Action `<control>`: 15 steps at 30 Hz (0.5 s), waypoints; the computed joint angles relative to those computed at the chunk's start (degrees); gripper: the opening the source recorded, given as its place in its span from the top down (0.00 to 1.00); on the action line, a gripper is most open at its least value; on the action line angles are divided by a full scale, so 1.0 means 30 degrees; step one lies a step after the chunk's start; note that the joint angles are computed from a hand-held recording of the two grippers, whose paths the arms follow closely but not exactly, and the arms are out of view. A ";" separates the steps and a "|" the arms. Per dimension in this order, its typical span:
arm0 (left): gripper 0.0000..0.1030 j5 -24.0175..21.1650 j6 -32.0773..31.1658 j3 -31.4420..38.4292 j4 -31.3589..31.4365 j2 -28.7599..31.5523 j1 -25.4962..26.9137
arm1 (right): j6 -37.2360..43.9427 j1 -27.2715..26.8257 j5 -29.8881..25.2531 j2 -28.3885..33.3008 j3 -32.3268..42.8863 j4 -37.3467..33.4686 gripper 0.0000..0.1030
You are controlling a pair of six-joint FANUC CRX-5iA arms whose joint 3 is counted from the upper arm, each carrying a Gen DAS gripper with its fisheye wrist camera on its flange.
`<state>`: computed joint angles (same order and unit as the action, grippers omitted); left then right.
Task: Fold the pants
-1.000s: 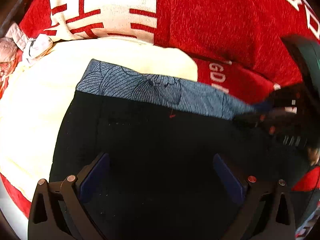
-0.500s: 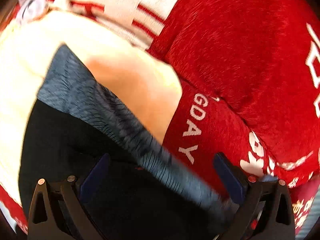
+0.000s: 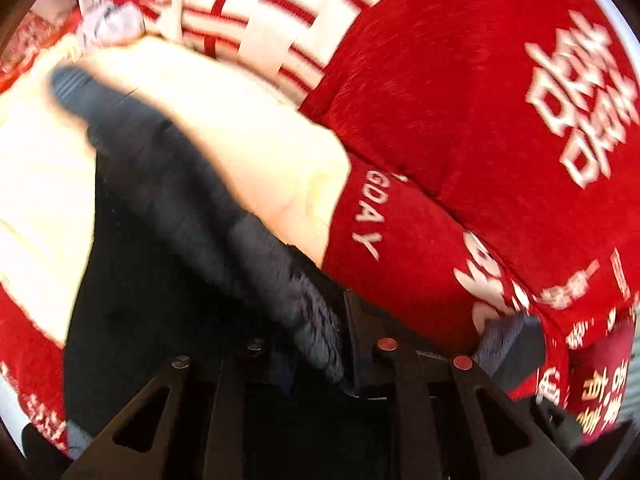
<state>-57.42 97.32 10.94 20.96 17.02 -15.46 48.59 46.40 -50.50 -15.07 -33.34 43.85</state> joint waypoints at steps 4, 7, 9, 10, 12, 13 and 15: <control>0.79 0.1247 -0.1573 -0.3475 0.0981 -0.2622 0.0255 | -0.2316 0.1950 -0.1595 -0.1058 -0.1023 0.1215 0.92; 0.79 0.1648 -0.2601 -0.5798 0.1778 -0.4359 0.0663 | -0.3509 0.3696 -0.3010 -0.1497 -0.1558 0.1710 0.92; 0.79 0.1943 -0.3198 -0.7246 0.2540 -0.5234 0.0908 | -0.4414 0.5199 -0.4149 -0.1717 -0.1829 0.1741 0.92; 0.79 0.1945 -0.3572 -0.7898 0.2948 -0.5621 0.1148 | -0.4657 0.5635 -0.4457 -0.1664 -0.1926 0.1788 0.92; 0.79 0.2062 -0.4304 -0.9274 0.3731 -0.6254 0.1553 | -0.5283 0.6877 -0.5359 -0.1496 -0.2107 0.1589 0.92; 0.79 0.2075 -0.4568 -0.9759 0.3981 -0.6444 0.1676 | -0.5518 0.7344 -0.5670 -0.1352 -0.2194 0.1482 0.92; 0.78 0.2002 -0.5270 -1.0930 0.4553 -0.6877 0.2046 | -0.5941 0.8298 -0.6282 -0.0854 -0.2335 0.1243 0.92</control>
<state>-51.42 81.51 -21.85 34.62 -3.61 -9.32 30.77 71.29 -69.35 -17.64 -40.34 47.57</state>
